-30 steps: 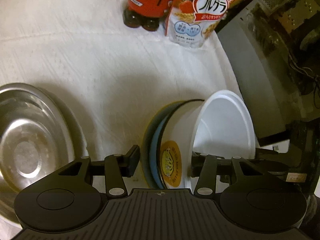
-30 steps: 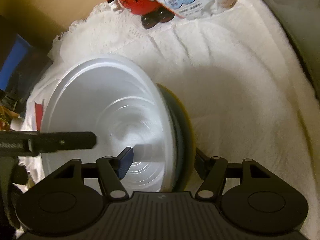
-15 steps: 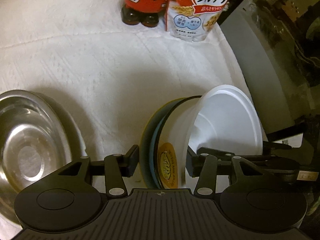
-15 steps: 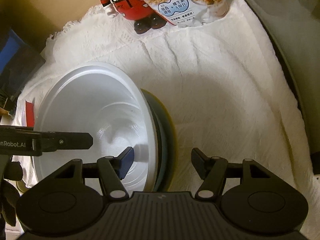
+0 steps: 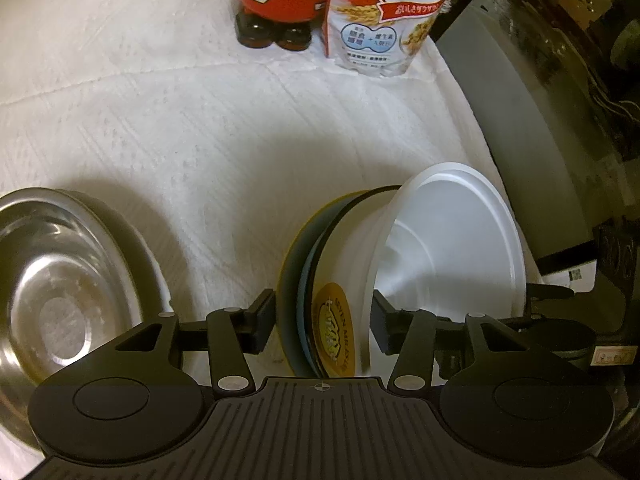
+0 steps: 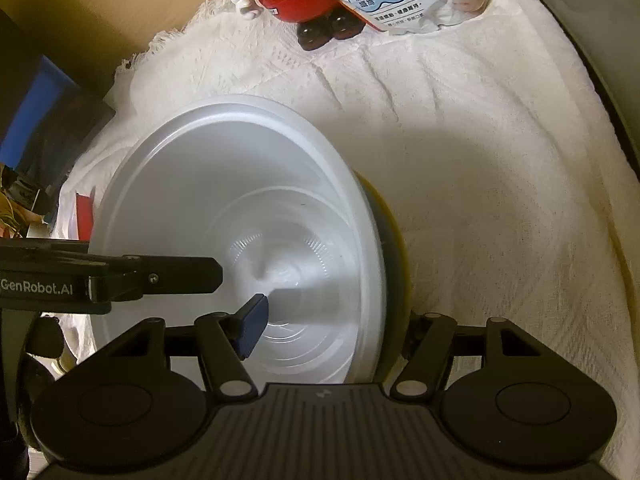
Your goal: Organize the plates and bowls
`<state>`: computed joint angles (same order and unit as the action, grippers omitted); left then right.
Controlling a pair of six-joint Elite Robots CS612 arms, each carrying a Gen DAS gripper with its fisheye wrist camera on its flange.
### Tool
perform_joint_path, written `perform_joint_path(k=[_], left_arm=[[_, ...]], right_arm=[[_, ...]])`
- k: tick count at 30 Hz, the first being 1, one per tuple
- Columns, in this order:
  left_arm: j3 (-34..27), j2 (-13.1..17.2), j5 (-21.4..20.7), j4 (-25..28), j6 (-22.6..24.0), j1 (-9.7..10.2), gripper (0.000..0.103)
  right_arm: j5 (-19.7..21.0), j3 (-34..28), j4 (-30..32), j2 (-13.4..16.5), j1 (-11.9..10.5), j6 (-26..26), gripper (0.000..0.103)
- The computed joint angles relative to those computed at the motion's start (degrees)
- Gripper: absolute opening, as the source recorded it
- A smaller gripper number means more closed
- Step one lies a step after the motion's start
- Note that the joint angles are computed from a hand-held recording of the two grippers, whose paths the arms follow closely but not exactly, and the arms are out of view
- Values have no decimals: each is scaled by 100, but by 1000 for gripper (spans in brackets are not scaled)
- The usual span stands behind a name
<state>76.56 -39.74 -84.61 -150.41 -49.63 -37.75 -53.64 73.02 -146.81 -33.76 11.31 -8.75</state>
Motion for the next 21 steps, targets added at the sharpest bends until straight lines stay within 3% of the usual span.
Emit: perform_joint_path(k=[8,14,21], left_arm=[[85,-130,654,-40,253,-151,51],[95,-158,780,-7,405,-197,51],[116,-169,929,34,418,-224,51]], right_arm=[[-96,-26,25,3,12,-20,65],[-223,4,1,-29,35,22,65],[-652,206,-788,-136,56,79,65]])
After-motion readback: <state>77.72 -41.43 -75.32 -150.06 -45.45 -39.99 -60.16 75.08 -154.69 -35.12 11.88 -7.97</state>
